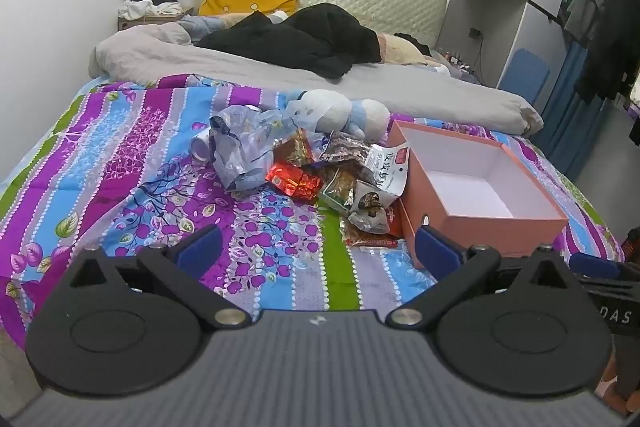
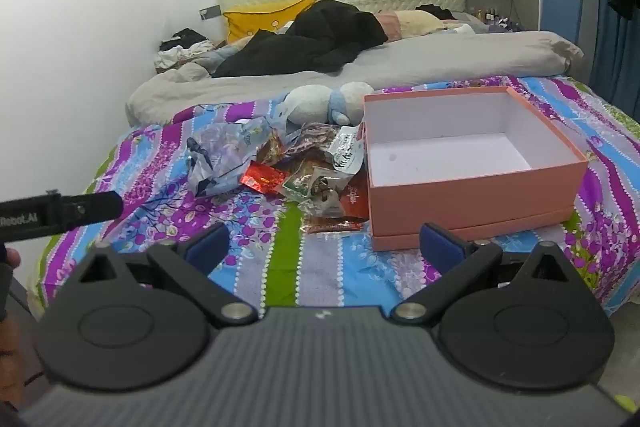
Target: Organize snacks
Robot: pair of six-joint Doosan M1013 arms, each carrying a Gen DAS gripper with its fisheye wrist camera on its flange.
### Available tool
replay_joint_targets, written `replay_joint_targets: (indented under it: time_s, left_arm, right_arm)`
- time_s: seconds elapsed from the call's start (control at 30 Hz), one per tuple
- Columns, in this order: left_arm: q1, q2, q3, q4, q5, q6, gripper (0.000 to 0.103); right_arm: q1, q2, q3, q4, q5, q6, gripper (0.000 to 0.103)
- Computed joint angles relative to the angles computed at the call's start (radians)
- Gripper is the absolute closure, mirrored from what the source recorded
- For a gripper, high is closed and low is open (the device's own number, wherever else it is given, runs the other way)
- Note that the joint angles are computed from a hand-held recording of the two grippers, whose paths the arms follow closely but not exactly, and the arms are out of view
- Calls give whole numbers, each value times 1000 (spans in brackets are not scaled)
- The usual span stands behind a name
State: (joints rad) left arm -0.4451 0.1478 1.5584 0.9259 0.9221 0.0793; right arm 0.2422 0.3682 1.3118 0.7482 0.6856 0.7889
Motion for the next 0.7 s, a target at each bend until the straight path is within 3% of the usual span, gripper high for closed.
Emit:
replay_joint_targets:
  time_s: [0.7]
  left_arm:
    - [2,6,-9,-34,2,35,0]
  right_arm:
    - [-1,3,-1,-15,9,20,0]
